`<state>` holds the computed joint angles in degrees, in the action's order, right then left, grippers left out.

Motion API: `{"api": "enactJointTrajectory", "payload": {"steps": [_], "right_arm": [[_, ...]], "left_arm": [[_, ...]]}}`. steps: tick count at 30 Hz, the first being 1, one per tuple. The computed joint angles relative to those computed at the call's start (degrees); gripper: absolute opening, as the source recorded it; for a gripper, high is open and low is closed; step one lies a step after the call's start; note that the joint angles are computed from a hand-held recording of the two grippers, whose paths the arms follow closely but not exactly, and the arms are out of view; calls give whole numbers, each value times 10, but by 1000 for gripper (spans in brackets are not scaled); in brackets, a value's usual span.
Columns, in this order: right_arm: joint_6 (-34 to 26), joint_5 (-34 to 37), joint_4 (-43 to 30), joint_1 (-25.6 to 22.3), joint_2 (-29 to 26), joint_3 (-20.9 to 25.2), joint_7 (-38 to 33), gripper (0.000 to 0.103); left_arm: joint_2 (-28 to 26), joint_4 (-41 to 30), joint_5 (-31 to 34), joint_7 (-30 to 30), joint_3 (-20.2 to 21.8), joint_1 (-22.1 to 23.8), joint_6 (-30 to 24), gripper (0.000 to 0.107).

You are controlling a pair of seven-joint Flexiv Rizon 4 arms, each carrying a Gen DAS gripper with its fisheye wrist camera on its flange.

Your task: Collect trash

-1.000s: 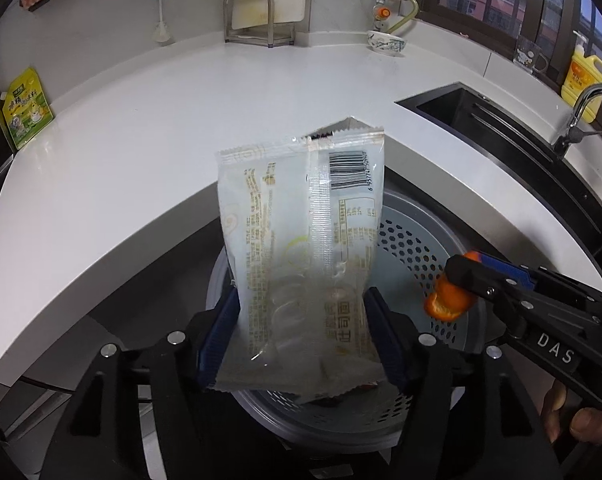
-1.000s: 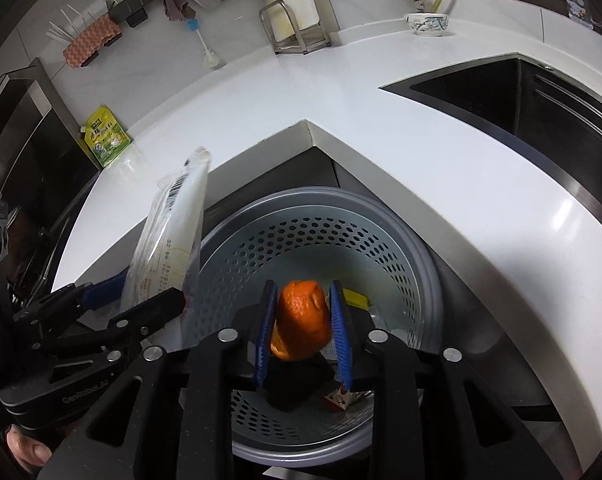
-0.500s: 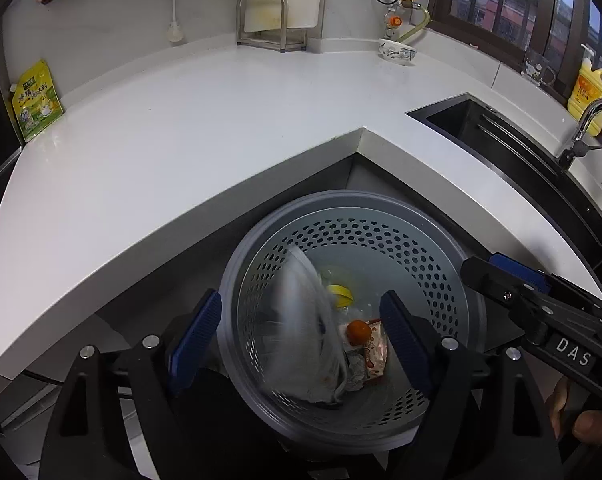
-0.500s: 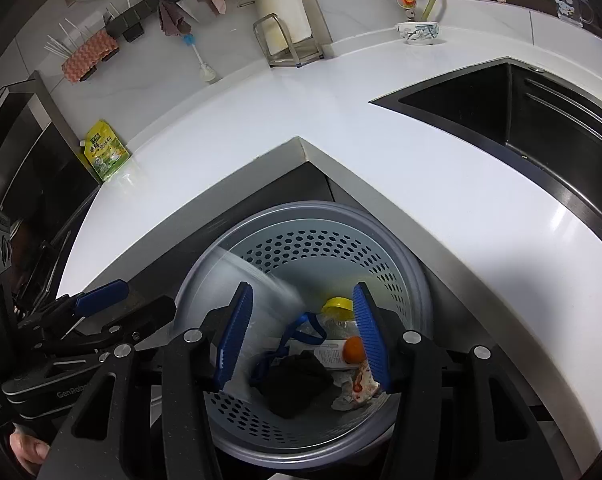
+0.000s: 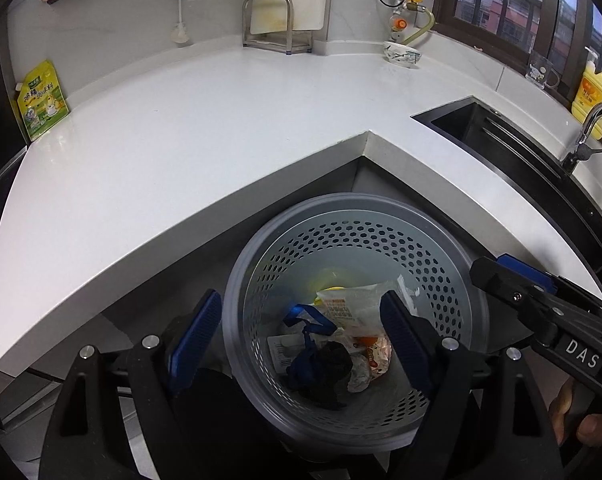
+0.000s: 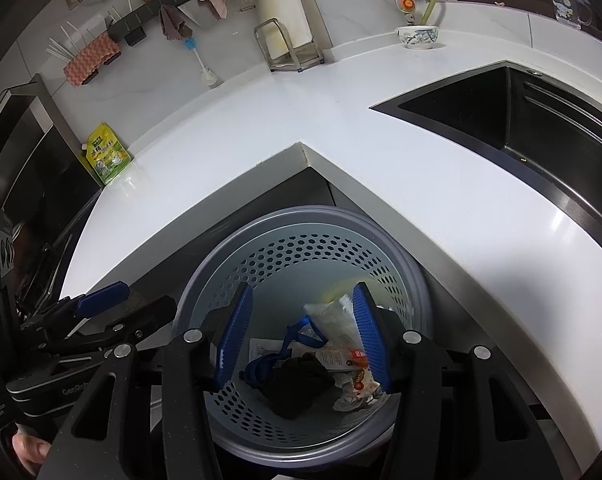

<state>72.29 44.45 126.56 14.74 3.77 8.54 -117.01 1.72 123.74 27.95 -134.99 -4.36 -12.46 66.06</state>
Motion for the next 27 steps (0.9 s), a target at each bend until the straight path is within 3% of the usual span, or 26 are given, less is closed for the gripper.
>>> {"api": "enactJointTrajectory", "payload": {"steps": [27], "right_arm": [[21, -35, 20, 16, 16, -5, 25, 52]], "left_arm": [[17, -7, 25, -33, -8, 7, -30, 94]]}}
